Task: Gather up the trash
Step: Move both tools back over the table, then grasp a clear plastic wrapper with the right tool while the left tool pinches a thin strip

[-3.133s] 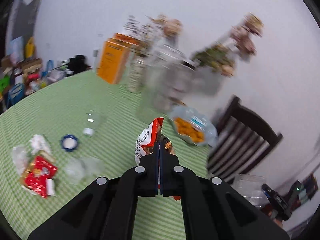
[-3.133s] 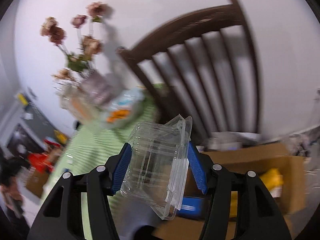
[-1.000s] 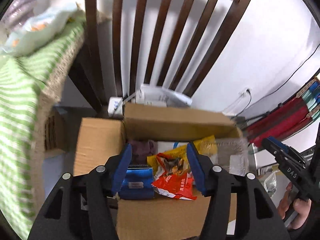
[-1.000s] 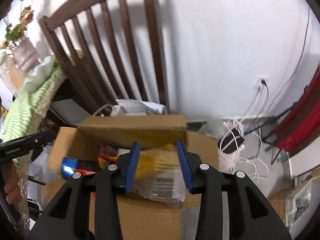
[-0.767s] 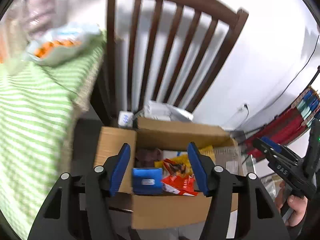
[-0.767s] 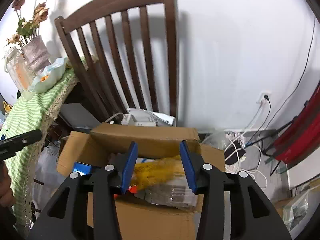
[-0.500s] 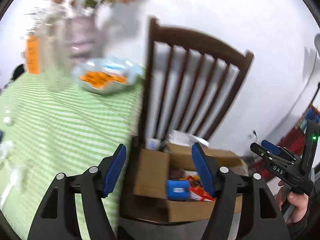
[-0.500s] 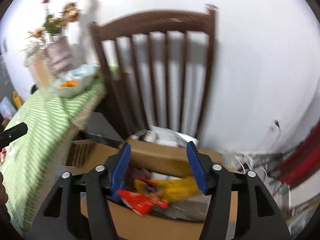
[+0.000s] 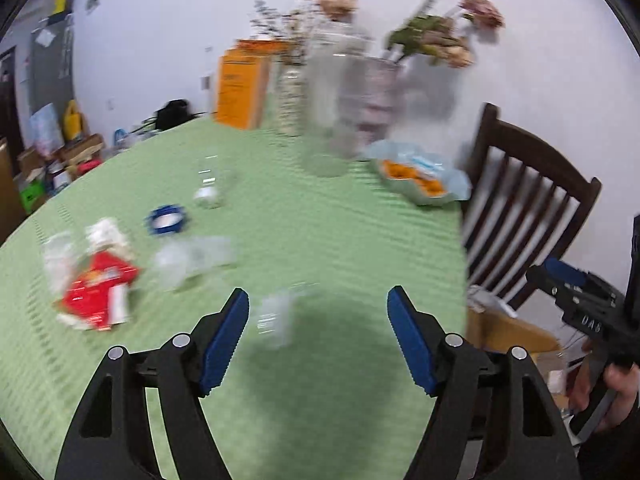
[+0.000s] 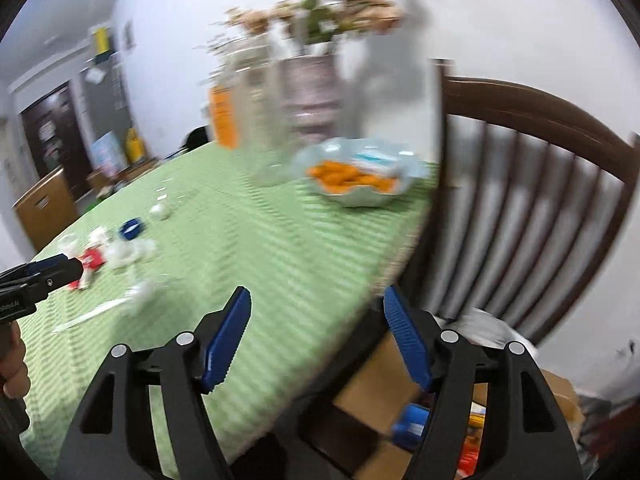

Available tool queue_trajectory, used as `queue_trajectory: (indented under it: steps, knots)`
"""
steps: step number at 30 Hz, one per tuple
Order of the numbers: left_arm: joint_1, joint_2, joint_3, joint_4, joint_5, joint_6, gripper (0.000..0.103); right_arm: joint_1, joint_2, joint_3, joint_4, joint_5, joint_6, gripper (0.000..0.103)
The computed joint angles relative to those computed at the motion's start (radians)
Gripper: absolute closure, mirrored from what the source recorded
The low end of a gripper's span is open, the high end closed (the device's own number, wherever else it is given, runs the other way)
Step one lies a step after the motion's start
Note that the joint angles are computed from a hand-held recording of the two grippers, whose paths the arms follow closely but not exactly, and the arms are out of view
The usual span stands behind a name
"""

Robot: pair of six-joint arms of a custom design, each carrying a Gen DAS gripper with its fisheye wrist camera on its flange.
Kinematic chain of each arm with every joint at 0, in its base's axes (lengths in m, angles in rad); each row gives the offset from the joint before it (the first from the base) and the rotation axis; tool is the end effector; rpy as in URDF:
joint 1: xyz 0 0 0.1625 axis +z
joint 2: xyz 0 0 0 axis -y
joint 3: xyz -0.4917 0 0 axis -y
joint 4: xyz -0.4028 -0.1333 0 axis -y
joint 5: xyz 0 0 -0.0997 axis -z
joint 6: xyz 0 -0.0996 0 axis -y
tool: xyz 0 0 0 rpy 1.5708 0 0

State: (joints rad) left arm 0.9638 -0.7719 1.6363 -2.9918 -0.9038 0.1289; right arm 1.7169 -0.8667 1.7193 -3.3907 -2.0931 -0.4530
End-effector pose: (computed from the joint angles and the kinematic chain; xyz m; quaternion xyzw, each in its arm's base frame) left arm -0.2619 -0.7188 0.1853 0.2429 0.8801 -0.3267 0.2443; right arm 0.1862 -0.6913 0.2671 0.1377 -0.8526 0.4090 0.2946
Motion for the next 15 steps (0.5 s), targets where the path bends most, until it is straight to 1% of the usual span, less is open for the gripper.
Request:
queue_trajectory:
  steps: [2,4,6,7,9,10,13,15]
  knots:
    - [0.023,-0.041,0.015,0.037,0.005,0.022,0.034,0.015,0.030,-0.033,0.052,0.026,-0.011,0.036]
    - [0.051,-0.088,0.034,0.081,0.020,0.076,0.034,0.033,0.071,-0.076,0.111,0.034,-0.029,0.036]
    - [0.067,-0.112,0.050,0.081,0.067,0.124,0.034,0.046,0.104,-0.112,0.163,0.044,-0.037,0.036]
    - [0.079,-0.127,0.061,0.081,0.088,0.141,0.036,0.050,0.116,-0.123,0.178,0.050,-0.037,0.036]
    - [0.100,-0.156,0.075,0.119,0.086,0.154,0.040,0.056,0.138,-0.144,0.217,0.069,-0.035,0.036]
    - [0.115,-0.169,0.083,0.140,0.081,0.166,0.040,0.060,0.156,-0.166,0.252,0.082,-0.030,0.036]
    - [0.143,-0.185,0.100,0.208,0.068,0.193,0.041,0.069,0.193,-0.208,0.308,0.107,-0.022,0.036]
    - [0.163,-0.190,0.110,0.223,0.045,0.210,0.042,0.076,0.227,-0.248,0.353,0.105,-0.009,0.036]
